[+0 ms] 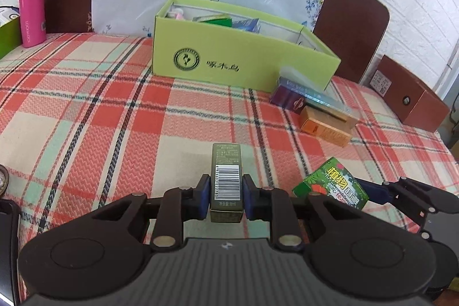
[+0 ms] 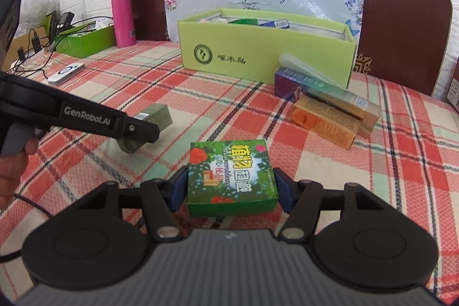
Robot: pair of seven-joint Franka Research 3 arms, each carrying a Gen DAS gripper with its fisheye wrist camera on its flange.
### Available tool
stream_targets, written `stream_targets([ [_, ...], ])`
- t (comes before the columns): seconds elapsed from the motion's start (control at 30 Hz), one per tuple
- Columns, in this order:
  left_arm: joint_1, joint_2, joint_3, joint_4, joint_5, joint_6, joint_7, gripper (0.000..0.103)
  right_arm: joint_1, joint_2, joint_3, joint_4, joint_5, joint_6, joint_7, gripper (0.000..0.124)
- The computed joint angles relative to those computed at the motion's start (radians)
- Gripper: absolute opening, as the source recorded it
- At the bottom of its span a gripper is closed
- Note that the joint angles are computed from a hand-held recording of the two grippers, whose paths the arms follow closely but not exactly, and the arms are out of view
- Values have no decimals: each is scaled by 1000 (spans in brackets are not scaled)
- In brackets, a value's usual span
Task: Organize objects
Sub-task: 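Grasp the green candy box with right tool while left tool holds olive box, then carry olive box and candy box into the lime-green box and open both tools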
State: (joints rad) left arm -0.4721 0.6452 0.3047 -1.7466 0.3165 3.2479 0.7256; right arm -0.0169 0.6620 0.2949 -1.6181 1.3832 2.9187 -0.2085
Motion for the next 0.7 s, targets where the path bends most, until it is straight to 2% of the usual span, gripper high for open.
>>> stream_targets([
  [0.17, -2, -6, 12, 15, -14, 22, 7, 23, -13, 2, 11, 35, 59, 7, -40, 61],
  [0.37, 48, 12, -19, 101, -21, 0, 33, 23, -4, 31, 1, 125, 111, 12, -61, 61],
  [0.57, 110, 62, -59, 242, 10, -51, 51, 23, 9, 110, 4, 276, 84, 37, -4, 61],
  [0.7, 165, 123, -103, 386, 46, -110, 67, 23, 17, 187, 12, 406, -4, 48, 83, 61],
])
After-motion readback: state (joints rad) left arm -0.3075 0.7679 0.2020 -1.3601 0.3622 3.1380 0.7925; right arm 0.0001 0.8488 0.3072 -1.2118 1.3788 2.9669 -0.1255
